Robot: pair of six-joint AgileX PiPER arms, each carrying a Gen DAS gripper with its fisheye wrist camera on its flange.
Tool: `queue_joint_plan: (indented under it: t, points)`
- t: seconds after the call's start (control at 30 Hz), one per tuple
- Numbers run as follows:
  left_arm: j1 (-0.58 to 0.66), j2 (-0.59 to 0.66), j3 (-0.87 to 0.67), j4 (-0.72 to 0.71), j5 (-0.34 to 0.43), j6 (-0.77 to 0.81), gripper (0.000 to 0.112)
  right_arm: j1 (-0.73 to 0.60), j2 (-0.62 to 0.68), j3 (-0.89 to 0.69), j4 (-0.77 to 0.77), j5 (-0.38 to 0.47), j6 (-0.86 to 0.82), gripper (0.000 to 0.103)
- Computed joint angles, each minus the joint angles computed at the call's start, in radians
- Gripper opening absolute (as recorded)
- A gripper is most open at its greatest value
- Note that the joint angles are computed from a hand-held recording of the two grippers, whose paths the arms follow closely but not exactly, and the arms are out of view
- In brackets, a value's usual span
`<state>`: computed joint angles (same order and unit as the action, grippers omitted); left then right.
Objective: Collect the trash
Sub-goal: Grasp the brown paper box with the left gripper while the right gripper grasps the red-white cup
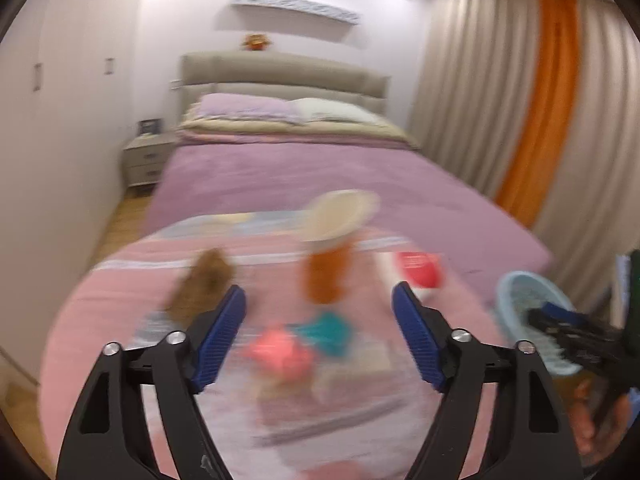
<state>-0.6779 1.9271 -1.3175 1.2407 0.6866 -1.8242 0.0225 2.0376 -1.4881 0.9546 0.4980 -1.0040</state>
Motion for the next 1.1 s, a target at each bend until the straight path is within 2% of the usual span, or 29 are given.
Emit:
queue_joint_plan:
  t: [0.07, 0.17, 0.3, 0.43, 0.6, 0.7, 0.77, 0.83, 0.87, 0.93, 1.0, 1.1]
  points:
    - [0.042, 0.005, 0.004, -0.06, 0.037, 0.066, 0.08, 0.033, 0.022, -0.02, -0.025, -0.007, 0.025, 0.06]
    - [0.145, -0.016, 0.06, -0.124, -0.065, 0.147, 0.082, 0.067, 0.053, -0.048, -0.062, -0.01, 0.066, 0.06]
    - [0.235, 0.012, 0.057, -0.198, -0.13, 0.265, 0.083, 0.104, 0.116, -0.134, -0.166, 0.012, 0.175, 0.06]
    - [0.279, 0.035, 0.058, -0.172, -0.171, 0.252, 0.083, 0.12, 0.155, -0.205, -0.222, 0.047, 0.233, 0.06]
    - [0.287, 0.075, 0.044, -0.093, -0.183, 0.17, 0.082, 0.144, 0.193, -0.3, -0.296, 0.063, 0.303, 0.061]
    - [0.292, 0.083, 0.057, -0.049, -0.201, 0.113, 0.078, 0.163, 0.242, -0.394, -0.357, 0.082, 0.376, 0.071]
    - [0.297, 0.085, 0.075, 0.002, -0.22, 0.046, 0.073, 0.177, 0.285, -0.474, -0.406, 0.1, 0.43, 0.073]
    - [0.308, 0.079, 0.096, 0.037, -0.256, 0.003, 0.058, 0.193, 0.321, -0.537, -0.472, 0.109, 0.495, 0.079]
    - [0.313, 0.077, 0.104, 0.058, -0.268, -0.021, 0.054, 0.203, 0.342, -0.574, -0.513, 0.118, 0.535, 0.083]
    - [0.322, 0.071, 0.126, 0.146, -0.304, -0.11, 0.038, 0.226, 0.407, -0.682, -0.588, 0.151, 0.611, 0.086]
    - [0.316, 0.07, 0.134, 0.199, -0.296, -0.165, 0.033, 0.251, 0.466, -0.782, -0.681, 0.181, 0.692, 0.086]
    - [0.302, 0.074, 0.139, 0.252, -0.289, -0.205, 0.013, 0.276, 0.544, -0.906, -0.772, 0.229, 0.774, 0.086]
